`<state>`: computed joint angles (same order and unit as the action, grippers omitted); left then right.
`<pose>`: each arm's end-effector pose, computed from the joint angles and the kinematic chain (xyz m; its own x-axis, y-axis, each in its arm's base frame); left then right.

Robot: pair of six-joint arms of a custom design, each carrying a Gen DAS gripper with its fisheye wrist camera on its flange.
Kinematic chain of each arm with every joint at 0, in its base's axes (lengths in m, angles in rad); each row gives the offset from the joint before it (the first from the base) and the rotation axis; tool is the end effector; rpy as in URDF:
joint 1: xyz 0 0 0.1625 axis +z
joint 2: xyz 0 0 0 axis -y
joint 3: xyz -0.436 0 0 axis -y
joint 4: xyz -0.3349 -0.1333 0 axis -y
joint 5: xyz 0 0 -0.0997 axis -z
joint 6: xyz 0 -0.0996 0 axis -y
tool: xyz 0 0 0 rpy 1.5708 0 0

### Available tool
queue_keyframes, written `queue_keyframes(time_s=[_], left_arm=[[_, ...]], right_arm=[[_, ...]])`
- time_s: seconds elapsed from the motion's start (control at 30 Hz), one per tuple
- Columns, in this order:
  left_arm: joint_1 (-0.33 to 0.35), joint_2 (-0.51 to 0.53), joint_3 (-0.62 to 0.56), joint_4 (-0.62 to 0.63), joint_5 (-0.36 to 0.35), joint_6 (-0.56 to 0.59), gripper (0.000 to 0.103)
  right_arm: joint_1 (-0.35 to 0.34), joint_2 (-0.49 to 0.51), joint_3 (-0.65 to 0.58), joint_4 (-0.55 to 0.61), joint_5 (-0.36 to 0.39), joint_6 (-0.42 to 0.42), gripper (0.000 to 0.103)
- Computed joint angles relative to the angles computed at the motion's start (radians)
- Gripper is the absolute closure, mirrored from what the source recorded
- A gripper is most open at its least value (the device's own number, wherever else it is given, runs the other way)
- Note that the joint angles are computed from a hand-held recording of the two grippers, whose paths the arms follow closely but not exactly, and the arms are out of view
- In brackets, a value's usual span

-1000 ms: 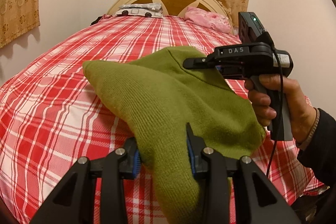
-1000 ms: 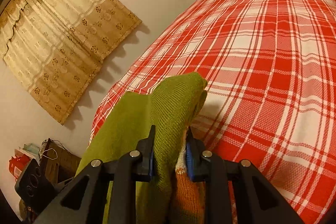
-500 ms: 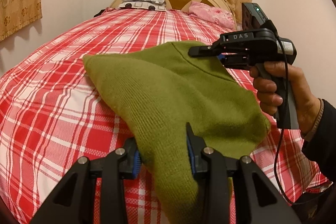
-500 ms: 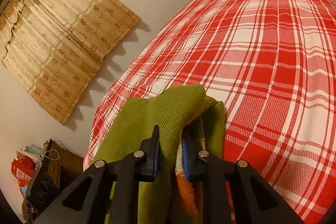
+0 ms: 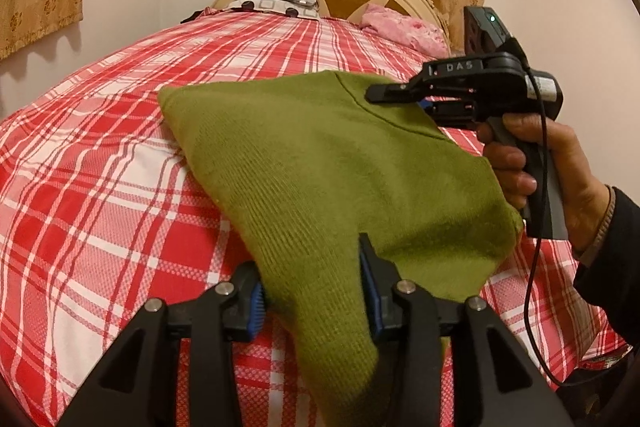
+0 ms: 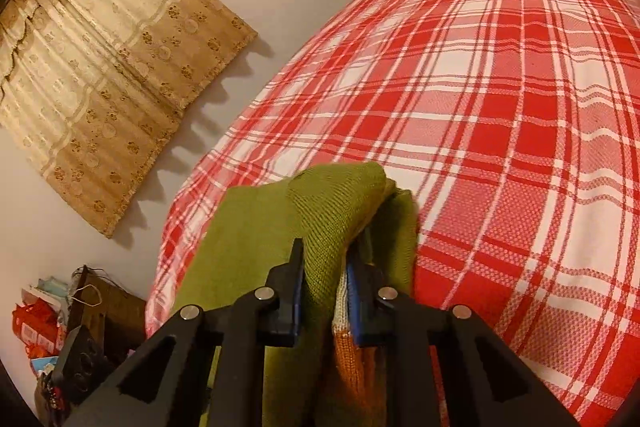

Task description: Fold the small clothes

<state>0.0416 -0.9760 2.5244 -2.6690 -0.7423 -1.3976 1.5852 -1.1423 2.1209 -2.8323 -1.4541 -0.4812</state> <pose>-0.3034 -0.2195 0.0848 -0.8358 0.0818 -0.5430 0.4429 0.6849 -0.5786 0.1520 -0.4893 0.2141 -0.8735 -0.4859 0.0301 -0.4717 0.8295 -0.2992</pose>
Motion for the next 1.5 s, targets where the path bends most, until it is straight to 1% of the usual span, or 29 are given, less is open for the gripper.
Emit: queue_keyframes(time_s=[0.1,0.13,0.23,0.27,0.4,0.5,0.57,0.63,0.67,0.7,0.73,0.77,0.8,0.87,0.93,0.97,1.0,1.03,1.07,1.1,1.13,1.23,1.27,1.33,1.4,1.43,1.47,1.5], left_arm=[[0.0,0.002,-0.002,0.009,0.003,-0.007,0.052],[0.0,0.002,-0.008,0.027,0.005,-0.017,0.047],[-0.005,-0.001,-0.019,0.064,0.001,-0.024,0.044],[-0.007,-0.005,-0.024,0.086,0.002,-0.033,0.039],[-0.025,-0.032,-0.034,0.163,0.011,-0.072,0.038],[-0.048,-0.056,-0.055,0.259,0.032,-0.107,0.038],[-0.057,-0.079,-0.067,0.325,0.058,-0.141,0.033],[-0.054,-0.107,-0.082,0.417,0.089,-0.191,0.02],[-0.045,-0.116,-0.087,0.444,0.097,-0.205,0.016],[-0.033,-0.126,-0.086,0.453,0.102,-0.21,0.015],[-0.014,-0.132,-0.085,0.449,0.107,-0.206,0.015],[0.001,-0.132,-0.081,0.429,0.11,-0.191,0.015],[0.013,-0.127,-0.078,0.41,0.112,-0.175,0.015],[0.046,-0.112,-0.08,0.387,0.116,-0.153,0.013],[0.058,-0.101,-0.075,0.363,0.118,-0.152,0.011],[0.064,-0.096,-0.077,0.365,0.117,-0.159,0.009],[0.064,-0.093,-0.082,0.376,0.113,-0.171,0.008],[0.071,-0.087,-0.088,0.387,0.106,-0.181,0.005],[0.082,-0.083,-0.089,0.384,0.096,-0.189,0.002],[0.087,-0.082,-0.083,0.369,0.09,-0.189,0.0],[0.101,-0.081,-0.072,0.333,0.077,-0.183,0.0],[0.122,-0.081,-0.029,0.2,0.046,-0.167,0.0],[0.124,-0.078,-0.028,0.191,0.044,-0.166,0.0],[0.124,-0.063,-0.033,0.198,0.054,-0.161,0.0],[0.129,-0.054,-0.034,0.191,0.055,-0.151,0.0],[0.125,-0.061,-0.036,0.202,0.049,-0.167,0.0],[0.118,-0.069,-0.041,0.228,0.045,-0.184,0.0],[0.105,-0.08,-0.059,0.293,0.041,-0.215,0.0]], right_arm=[[-0.004,0.008,0.004,-0.016,-0.016,0.003,0.085],[-0.005,0.01,0.006,-0.023,-0.023,0.003,0.085],[0.006,0.02,0.01,-0.047,-0.061,-0.002,0.085],[0.011,0.023,0.012,-0.057,-0.075,-0.007,0.085],[0.023,0.028,0.018,-0.077,-0.114,-0.014,0.085],[0.027,0.028,0.018,-0.08,-0.129,-0.022,0.085],[0.029,0.025,0.018,-0.082,-0.134,-0.026,0.083],[0.03,0.013,0.03,-0.103,-0.132,-0.03,0.082],[0.033,0.002,0.036,-0.109,-0.132,-0.03,0.079],[0.037,-0.01,0.045,-0.117,-0.135,-0.034,0.074],[0.046,-0.029,0.061,-0.135,-0.143,-0.044,0.072],[0.052,-0.049,0.077,-0.15,-0.138,-0.058,0.07],[0.056,-0.069,0.092,-0.154,-0.126,-0.073,0.07],[0.068,-0.116,0.127,-0.139,-0.098,-0.117,0.07],[0.084,-0.147,0.159,-0.118,-0.094,-0.161,0.07],[0.091,-0.158,0.174,-0.094,-0.097,-0.188,0.07],[0.098,-0.161,0.184,-0.071,-0.109,-0.211,0.07],[0.104,-0.157,0.2,-0.074,-0.131,-0.227,0.07],[0.111,-0.144,0.218,-0.102,-0.171,-0.236,0.07],[0.115,-0.129,0.231,-0.136,-0.204,-0.233,0.07],[0.106,-0.116,0.241,-0.166,-0.22,-0.225,0.07],[0.079,-0.118,0.246,-0.166,-0.193,-0.199,0.071],[0.083,-0.116,0.25,-0.175,-0.201,-0.198,0.071],[0.092,-0.104,0.255,-0.194,-0.222,-0.206,0.071],[0.087,-0.096,0.257,-0.202,-0.215,-0.194,0.071],[0.083,-0.096,0.259,-0.204,-0.21,-0.186,0.071],[0.083,-0.099,0.257,-0.199,-0.206,-0.168,0.071],[0.085,-0.104,0.255,-0.189,-0.205,-0.148,0.07]])
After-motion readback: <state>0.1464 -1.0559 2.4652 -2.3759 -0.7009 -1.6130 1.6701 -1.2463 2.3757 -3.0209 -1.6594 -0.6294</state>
